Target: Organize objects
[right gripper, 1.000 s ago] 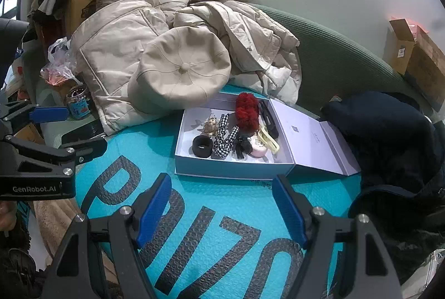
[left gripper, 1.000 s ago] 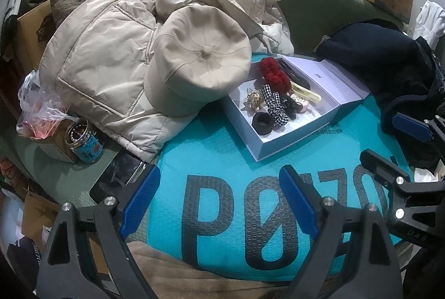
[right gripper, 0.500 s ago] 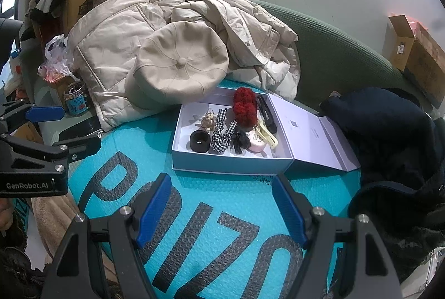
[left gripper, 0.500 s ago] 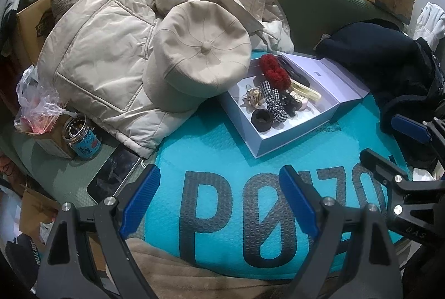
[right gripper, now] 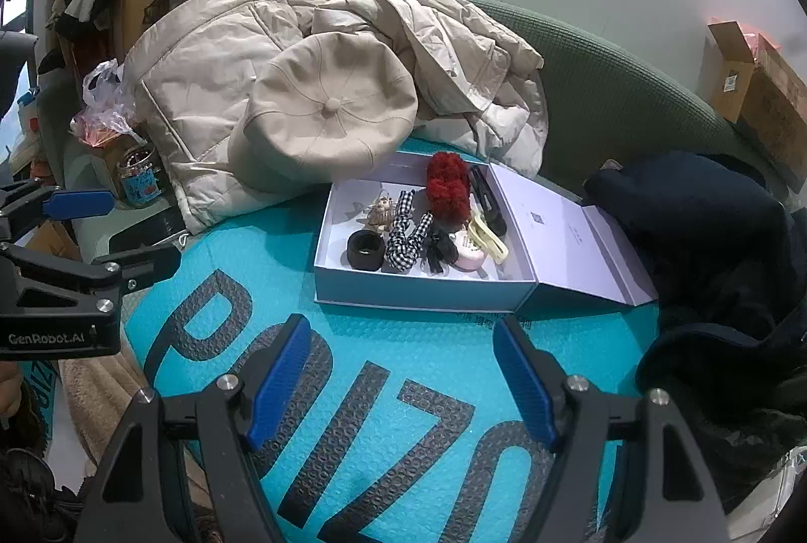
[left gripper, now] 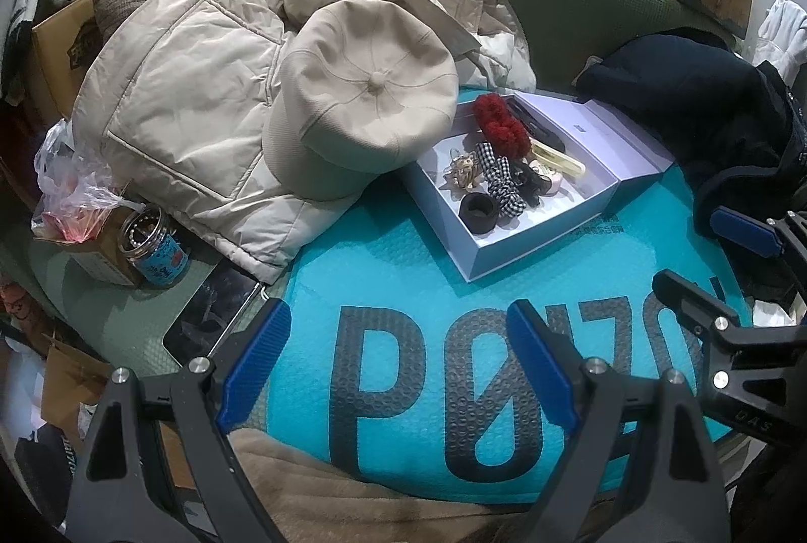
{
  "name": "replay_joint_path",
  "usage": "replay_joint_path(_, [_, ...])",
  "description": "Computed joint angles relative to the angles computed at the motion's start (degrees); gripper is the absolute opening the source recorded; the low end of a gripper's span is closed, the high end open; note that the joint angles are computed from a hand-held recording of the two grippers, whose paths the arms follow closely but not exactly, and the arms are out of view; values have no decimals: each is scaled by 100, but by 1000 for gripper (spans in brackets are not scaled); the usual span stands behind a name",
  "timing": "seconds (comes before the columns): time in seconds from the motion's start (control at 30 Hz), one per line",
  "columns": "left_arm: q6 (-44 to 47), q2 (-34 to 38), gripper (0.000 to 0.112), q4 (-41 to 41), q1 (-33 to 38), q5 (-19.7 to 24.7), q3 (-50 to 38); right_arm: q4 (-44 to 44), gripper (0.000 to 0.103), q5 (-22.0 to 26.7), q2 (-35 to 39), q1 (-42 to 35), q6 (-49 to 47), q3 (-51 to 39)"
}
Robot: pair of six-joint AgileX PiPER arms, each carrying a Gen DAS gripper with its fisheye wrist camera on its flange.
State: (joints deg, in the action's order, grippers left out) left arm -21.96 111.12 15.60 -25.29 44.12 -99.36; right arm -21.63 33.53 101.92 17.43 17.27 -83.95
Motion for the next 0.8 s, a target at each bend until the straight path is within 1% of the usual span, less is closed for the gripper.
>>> replay_joint_path(0.3, [66,3,87,-56,22,53,5,106,75,45,46,-18,-81,-27])
replay_joint_path(0.4, [-28,76,87,44,3,186,-112,224,75,48,52,-45,-184,-40])
replay_joint_path(0.67, [32,89,87,-39,35,151,-114,223,75,45,56,-58,-178,-36])
replay_joint_path(0.8, [53,110,87,-29,29,214,-157,225,75,67,55,-58,-187,-36])
